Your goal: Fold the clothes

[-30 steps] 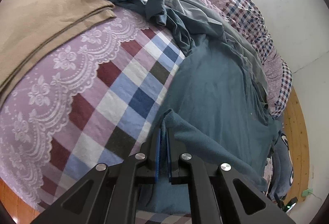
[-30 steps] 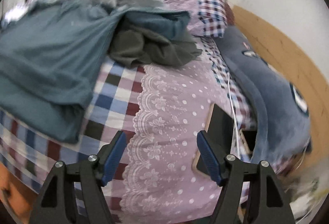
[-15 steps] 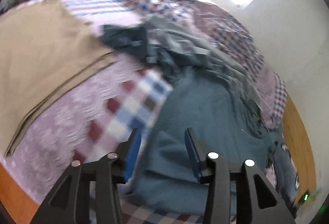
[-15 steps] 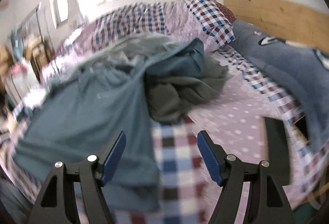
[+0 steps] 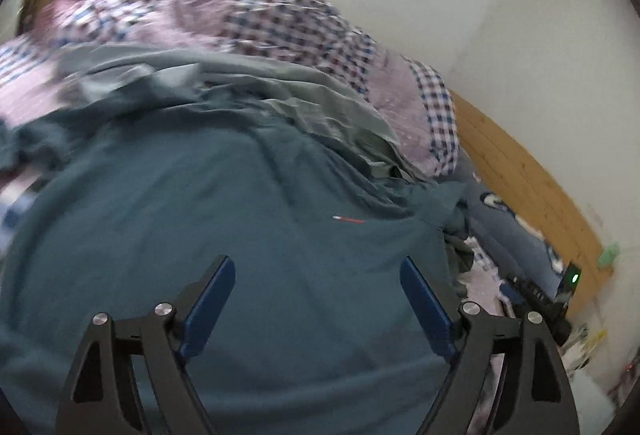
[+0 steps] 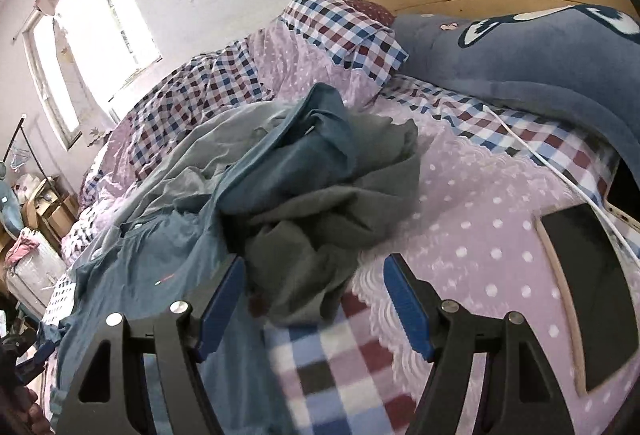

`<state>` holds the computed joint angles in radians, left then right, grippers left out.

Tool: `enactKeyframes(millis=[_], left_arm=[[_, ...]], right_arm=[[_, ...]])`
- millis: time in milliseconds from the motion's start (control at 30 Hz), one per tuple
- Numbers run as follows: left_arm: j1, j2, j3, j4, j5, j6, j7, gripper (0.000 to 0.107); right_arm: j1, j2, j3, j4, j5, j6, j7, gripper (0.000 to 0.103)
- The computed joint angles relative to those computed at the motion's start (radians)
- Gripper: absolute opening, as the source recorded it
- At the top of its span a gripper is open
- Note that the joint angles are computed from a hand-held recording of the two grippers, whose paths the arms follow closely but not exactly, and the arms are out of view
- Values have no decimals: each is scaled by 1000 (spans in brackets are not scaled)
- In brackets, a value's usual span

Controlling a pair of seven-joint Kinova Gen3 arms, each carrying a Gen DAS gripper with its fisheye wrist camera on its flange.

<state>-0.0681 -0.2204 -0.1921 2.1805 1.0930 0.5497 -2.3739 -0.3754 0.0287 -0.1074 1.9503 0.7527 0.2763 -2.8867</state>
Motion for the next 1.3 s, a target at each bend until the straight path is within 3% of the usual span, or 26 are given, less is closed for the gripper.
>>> enactKeyframes(millis=[133, 267, 333, 400, 567, 733, 833, 867, 900, 933, 967, 1000, 1100, 1233, 1300], left_arm=[[51, 96, -2, -17, 135, -5, -125, 88], [-1, 140, 99, -24, 102, -60, -104, 88], [-6, 153, 103, -24, 109, -67, -112, 88], [-23, 165, 99, -26, 128, -49, -122, 88], [-52, 176, 109, -26, 154, -48, -125, 88], [-56, 194, 129, -39, 83, -70, -45, 88], [-60, 198, 128, -38, 100, -65, -61, 88], [-62, 199, 128, -37, 107, -62, -68, 88], [-62, 201, 129, -36, 109, -65, -73, 88], [-64, 203, 130, -38, 104, -64, -68, 88], [-65, 206, 131, -40, 97, -62, -62, 88], [-67, 207, 131, -40, 96, -61, -61, 88], [-76, 210, 128, -40, 110, -47, -70, 88], [-89, 213, 123, -41, 104, -32, -50, 88], [-100, 219, 118, -42, 113, -12, -50, 88]], right_arm=[[-6, 72, 21, -56, -76, 6, 81, 74], [-131, 106, 168, -102, -43, 2, 104, 72], [-154, 124, 212, -152, -79, 31, 176, 72], [-116, 162, 181, -245, -98, 110, 258, 72], [54, 286, 0, -476, -109, 249, 461, 69], [35, 436, -23, -708, -121, 401, 664, 64], [-10, 524, 43, -847, -211, 500, 786, 54], [-23, 551, 75, -893, -250, 536, 824, 45], [-35, 573, 108, -939, -291, 577, 853, 29], [-43, 588, 132, -977, -316, 616, 867, 23], [-47, 596, 147, -997, -324, 639, 867, 14], [-56, 594, 167, -1001, -317, 645, 851, 12], [-115, 562, 254, -967, -248, 618, 749, 11], [-185, 507, 312, -922, -104, 571, 605, 10], [-246, 471, 363, -879, -28, 503, 523, 10]])
